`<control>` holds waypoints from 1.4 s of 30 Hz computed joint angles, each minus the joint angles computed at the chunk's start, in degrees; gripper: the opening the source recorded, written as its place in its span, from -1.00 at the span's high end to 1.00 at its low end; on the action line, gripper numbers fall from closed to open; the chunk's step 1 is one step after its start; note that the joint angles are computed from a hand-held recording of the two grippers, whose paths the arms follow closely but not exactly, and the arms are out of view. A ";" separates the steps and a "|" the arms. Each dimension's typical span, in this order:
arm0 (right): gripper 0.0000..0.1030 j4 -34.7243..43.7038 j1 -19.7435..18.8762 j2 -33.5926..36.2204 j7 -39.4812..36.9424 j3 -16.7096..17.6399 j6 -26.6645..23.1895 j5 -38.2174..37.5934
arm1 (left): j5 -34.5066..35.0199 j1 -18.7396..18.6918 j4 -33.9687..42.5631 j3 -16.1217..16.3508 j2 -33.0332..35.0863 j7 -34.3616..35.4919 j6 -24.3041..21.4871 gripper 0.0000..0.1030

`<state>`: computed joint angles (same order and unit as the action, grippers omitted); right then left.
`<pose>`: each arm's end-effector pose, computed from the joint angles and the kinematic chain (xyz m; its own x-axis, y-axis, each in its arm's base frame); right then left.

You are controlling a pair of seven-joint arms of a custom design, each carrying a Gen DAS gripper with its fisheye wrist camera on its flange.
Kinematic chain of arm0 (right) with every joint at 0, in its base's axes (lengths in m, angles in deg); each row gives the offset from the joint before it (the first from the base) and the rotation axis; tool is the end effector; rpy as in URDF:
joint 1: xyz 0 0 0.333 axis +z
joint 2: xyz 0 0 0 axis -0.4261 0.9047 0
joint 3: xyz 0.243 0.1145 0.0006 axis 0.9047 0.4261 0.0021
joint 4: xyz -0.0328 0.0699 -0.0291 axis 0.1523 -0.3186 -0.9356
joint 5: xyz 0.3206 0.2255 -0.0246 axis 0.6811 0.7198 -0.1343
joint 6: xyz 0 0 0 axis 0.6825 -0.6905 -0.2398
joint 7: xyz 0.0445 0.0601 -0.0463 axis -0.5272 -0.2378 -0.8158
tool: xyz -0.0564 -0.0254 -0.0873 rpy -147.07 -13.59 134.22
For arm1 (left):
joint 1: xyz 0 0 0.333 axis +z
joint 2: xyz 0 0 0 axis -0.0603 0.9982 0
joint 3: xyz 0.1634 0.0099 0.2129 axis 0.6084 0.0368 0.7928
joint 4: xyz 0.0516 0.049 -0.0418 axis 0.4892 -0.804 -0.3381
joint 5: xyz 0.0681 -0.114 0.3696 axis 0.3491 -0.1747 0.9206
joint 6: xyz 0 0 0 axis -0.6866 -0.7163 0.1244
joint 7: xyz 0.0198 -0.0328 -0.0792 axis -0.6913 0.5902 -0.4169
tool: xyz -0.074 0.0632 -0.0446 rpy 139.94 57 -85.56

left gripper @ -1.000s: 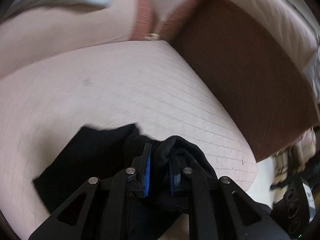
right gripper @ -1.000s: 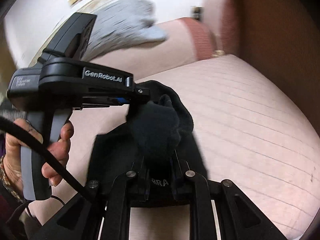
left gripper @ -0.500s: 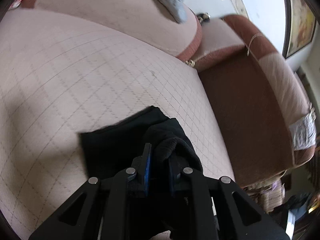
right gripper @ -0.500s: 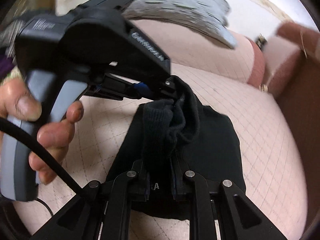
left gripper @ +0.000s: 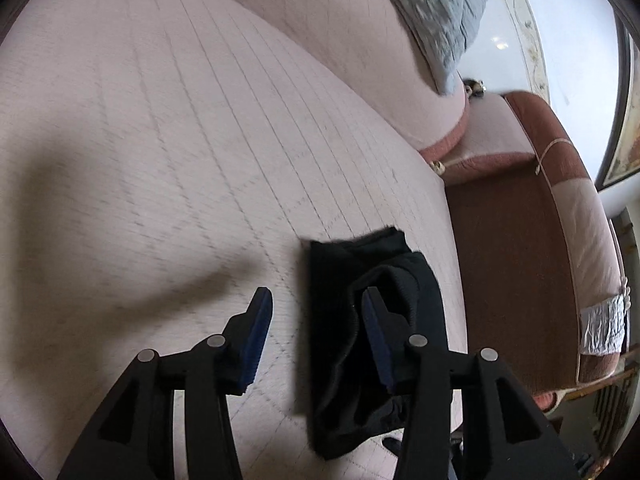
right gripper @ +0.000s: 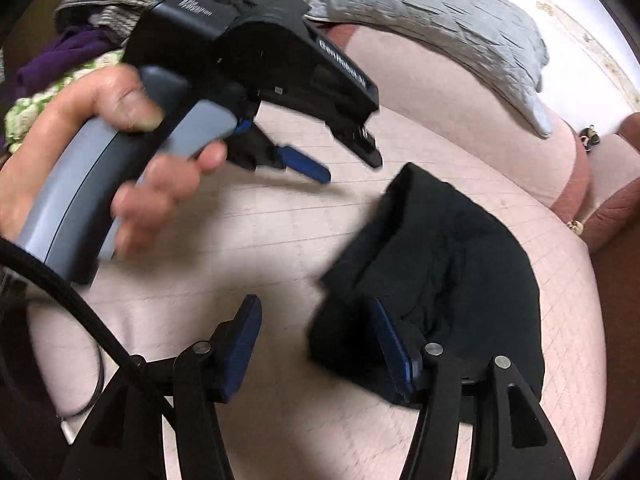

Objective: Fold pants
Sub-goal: 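Fold the pants bundle over with the right gripper and release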

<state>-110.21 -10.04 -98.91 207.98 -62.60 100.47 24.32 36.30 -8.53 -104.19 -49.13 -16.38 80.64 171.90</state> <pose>0.4851 0.2302 0.4356 0.3175 -0.9360 0.1519 -0.6487 -0.3313 -0.6851 0.6492 -0.2344 0.4905 -0.1629 -0.6984 0.6969 -0.9567 -0.0610 -0.2847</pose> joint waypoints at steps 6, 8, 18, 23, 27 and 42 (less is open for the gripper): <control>-0.18 -8.61 -7.48 -12.35 13.94 4.43 2.22 -5.66 | -8.83 1.43 1.76 -1.97 -1.50 3.07 -2.68 -0.13; -0.18 -9.66 -12.48 -14.84 20.49 6.19 2.18 -9.47 | -5.77 -0.87 4.08 -1.86 -0.64 2.77 -2.17 -0.14; 0.67 -5.98 4.44 -6.34 -0.71 -17.40 3.75 27.37 | 25.22 -13.21 9.68 3.12 5.79 -12.39 1.37 -0.14; 0.74 -9.52 -0.89 -4.89 -0.47 -12.24 4.39 25.94 | 23.04 -9.96 2.11 0.80 2.95 -8.35 5.83 -0.20; 0.74 -10.61 -5.77 -7.17 0.60 -7.39 2.89 21.40 | 16.24 -6.67 -1.72 -0.57 0.15 -4.98 5.61 -0.30; 0.60 20.13 -2.11 13.79 -19.56 -14.18 -11.45 50.30 | 15.95 -10.26 -11.91 0.51 -9.20 -4.57 12.23 -0.28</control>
<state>-90.08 -12.14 -85.11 188.42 -76.78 89.02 74.62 52.25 -18.79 -116.10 -48.62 -25.58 76.07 184.13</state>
